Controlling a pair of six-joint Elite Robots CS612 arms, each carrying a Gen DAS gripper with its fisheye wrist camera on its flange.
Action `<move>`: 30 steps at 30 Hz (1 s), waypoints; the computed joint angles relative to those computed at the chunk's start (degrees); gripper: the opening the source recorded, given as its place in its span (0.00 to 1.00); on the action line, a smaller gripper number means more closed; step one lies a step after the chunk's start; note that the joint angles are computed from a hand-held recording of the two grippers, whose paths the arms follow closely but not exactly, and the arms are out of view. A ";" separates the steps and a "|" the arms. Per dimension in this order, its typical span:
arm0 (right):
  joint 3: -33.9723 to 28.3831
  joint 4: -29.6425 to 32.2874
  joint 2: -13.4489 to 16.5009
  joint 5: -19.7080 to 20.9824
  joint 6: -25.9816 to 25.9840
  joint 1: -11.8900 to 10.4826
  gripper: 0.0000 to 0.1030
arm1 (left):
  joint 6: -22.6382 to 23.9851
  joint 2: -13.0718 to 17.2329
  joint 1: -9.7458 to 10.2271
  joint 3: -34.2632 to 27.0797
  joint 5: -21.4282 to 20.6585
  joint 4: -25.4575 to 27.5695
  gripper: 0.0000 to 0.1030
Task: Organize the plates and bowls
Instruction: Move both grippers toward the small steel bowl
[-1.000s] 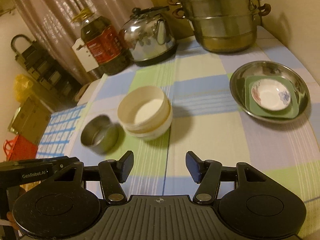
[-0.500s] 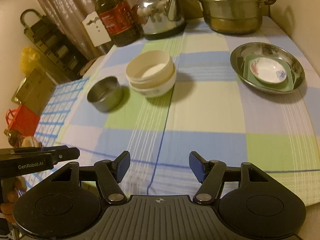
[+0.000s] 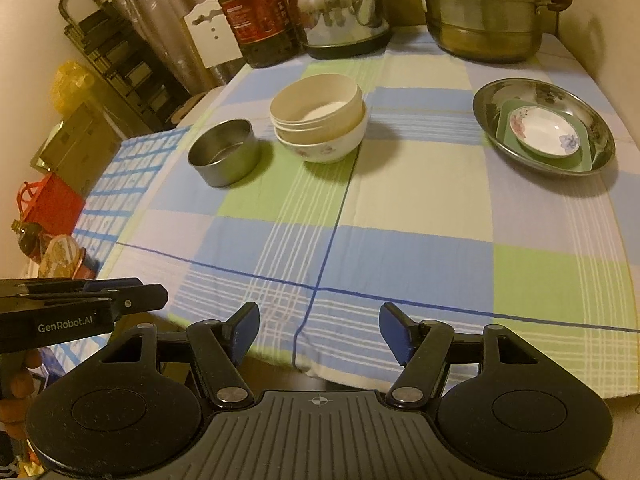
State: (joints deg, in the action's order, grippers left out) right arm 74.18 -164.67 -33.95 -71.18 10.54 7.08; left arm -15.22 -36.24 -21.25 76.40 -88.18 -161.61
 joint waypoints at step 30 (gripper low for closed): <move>-11.81 10.94 5.52 0.35 -2.42 1.29 0.77 | 0.59 3.66 2.51 -6.45 -0.36 3.69 0.28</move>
